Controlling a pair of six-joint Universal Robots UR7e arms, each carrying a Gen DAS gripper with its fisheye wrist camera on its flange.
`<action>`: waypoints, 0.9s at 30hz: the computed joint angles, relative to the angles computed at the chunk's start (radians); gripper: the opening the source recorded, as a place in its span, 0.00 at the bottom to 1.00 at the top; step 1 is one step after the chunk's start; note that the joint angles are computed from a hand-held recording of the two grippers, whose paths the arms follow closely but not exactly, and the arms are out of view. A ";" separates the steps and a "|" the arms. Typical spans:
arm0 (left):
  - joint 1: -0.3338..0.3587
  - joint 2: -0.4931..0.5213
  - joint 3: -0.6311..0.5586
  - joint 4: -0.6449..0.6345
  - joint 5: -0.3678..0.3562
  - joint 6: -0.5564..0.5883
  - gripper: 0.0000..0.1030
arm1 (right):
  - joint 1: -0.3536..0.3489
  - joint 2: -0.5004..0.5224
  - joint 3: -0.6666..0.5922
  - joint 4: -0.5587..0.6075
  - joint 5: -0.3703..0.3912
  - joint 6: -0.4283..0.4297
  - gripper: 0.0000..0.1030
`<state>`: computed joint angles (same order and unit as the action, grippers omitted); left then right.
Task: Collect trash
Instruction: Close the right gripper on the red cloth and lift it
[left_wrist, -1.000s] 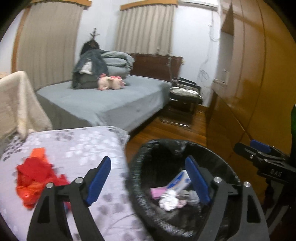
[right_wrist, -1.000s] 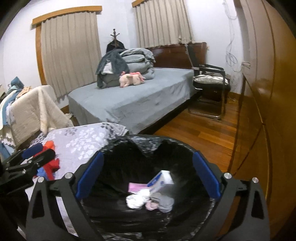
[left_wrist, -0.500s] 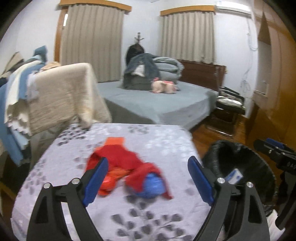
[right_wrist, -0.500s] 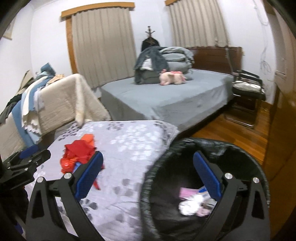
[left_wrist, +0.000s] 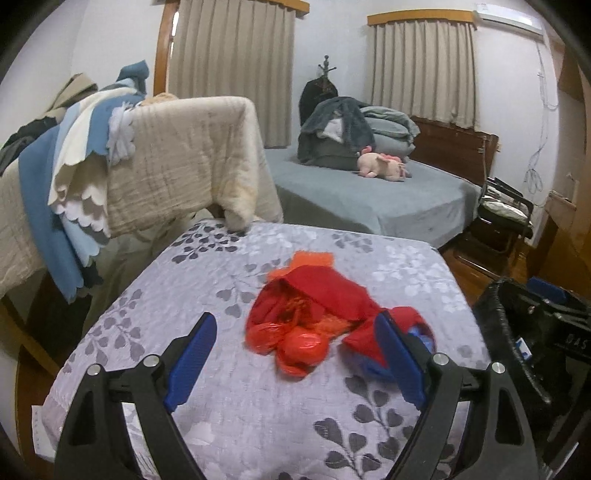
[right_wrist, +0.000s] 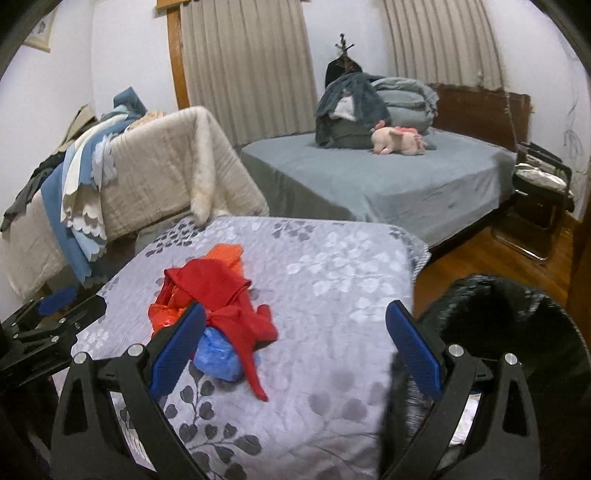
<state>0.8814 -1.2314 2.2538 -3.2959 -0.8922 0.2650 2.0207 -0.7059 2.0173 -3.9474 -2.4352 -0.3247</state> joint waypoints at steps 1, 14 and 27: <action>0.005 0.003 -0.002 -0.004 0.000 0.004 0.83 | -0.006 0.008 -0.013 0.017 0.008 0.004 0.92; 0.070 0.073 -0.066 -0.033 -0.006 0.043 0.80 | -0.063 0.074 -0.132 0.216 0.086 0.055 0.76; 0.097 0.094 -0.096 -0.020 -0.028 0.043 0.80 | -0.100 0.078 -0.158 0.382 0.168 0.104 0.39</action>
<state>0.9787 -1.1379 2.1574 -3.3158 -0.9199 0.3083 1.9205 -0.6280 1.8597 -3.5656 -2.2668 -0.2211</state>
